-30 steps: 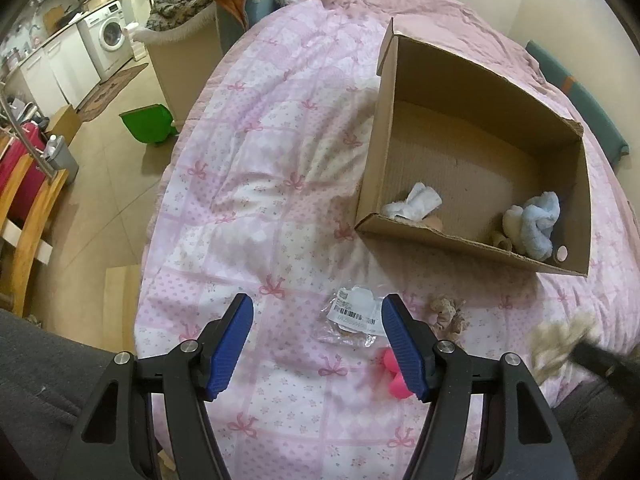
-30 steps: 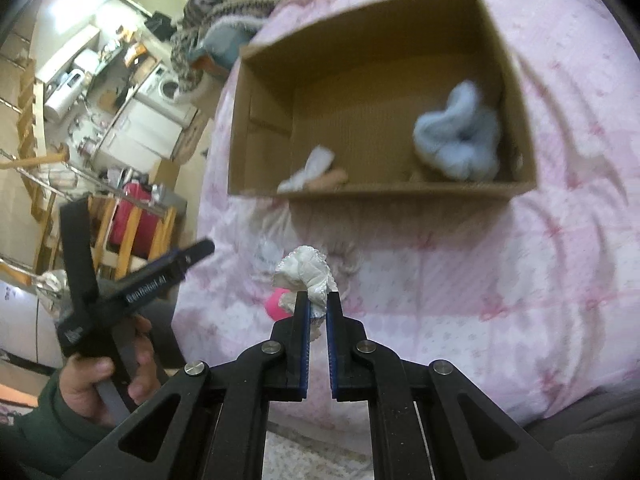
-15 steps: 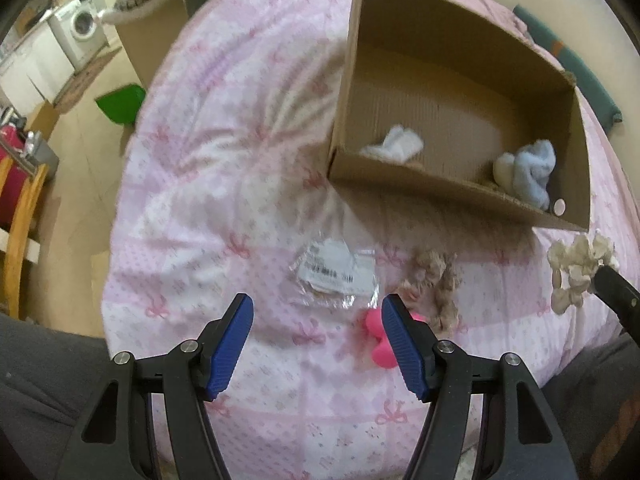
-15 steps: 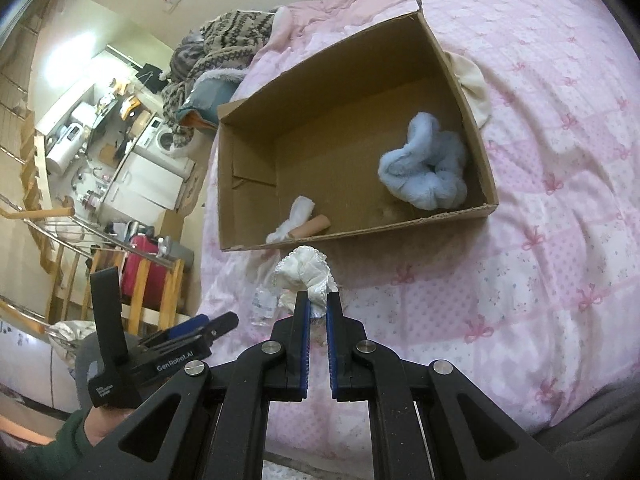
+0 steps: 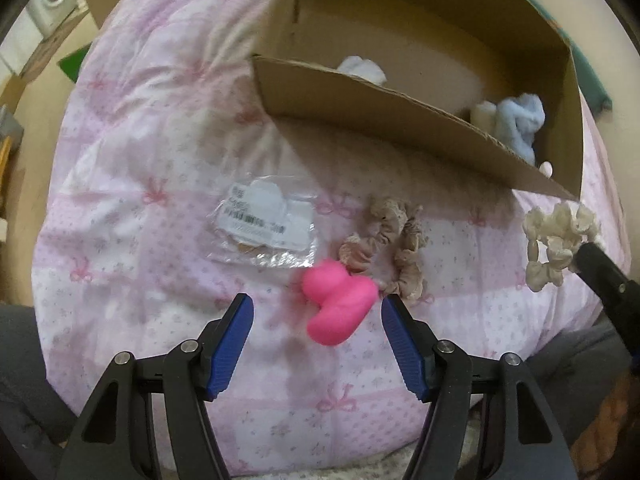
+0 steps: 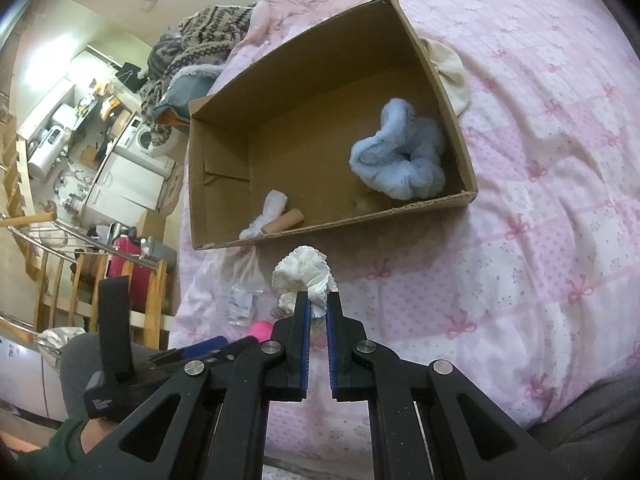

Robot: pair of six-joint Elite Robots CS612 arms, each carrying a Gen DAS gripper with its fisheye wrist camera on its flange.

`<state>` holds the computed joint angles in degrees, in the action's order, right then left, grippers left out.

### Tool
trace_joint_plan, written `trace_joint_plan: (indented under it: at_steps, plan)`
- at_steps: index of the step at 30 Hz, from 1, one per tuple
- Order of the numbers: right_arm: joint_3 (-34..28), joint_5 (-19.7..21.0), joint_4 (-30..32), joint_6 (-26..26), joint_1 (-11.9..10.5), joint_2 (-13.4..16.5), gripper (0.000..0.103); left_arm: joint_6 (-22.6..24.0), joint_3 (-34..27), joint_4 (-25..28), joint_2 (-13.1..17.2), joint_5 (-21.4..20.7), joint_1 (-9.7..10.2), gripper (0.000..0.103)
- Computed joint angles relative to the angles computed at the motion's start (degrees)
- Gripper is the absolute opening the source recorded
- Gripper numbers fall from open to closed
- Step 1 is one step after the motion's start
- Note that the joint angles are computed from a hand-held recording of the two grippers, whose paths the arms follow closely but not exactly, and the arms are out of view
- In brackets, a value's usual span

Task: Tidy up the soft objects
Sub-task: 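Grasp the pink heart with the left tool while the right tool holds the lace flower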

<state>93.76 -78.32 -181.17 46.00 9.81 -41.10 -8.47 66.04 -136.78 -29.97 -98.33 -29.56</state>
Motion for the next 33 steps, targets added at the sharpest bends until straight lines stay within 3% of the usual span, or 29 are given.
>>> trace_joint_plan:
  at_steps: [5,8,10,15,22,33]
  plan:
    - [-0.34,-0.33,1.51,-0.51,0.14,0.00,0.009,2.72,-0.23,-0.41,0.45,2.01,-1.04,0.060]
    - [-0.34,-0.39,1.65,-0.65,0.16,-0.05,0.009,3.81,-0.61,0.60,0.80,2.87,-1.35,0.049]
    - [-0.30,-0.39,1.50,-0.76,0.16,-0.06,0.009,4.48,-0.54,0.50,0.85,3.05,-1.48,0.034]
    - [0.00,0.01,-0.14,-0.23,0.03,0.01,0.009,6.39,0.40,-0.48,0.27,3.92,-1.92,0.024]
    - [0.80,3.71,-4.36,2.82,-0.76,0.57,0.009,6.46,3.19,-3.90,-1.51,4.62,-1.63,0.022]
    - [1.55,4.68,-7.94,4.09,-0.87,0.44,0.009,6.76,6.70,-12.06,-4.70,5.22,-0.25,0.022]
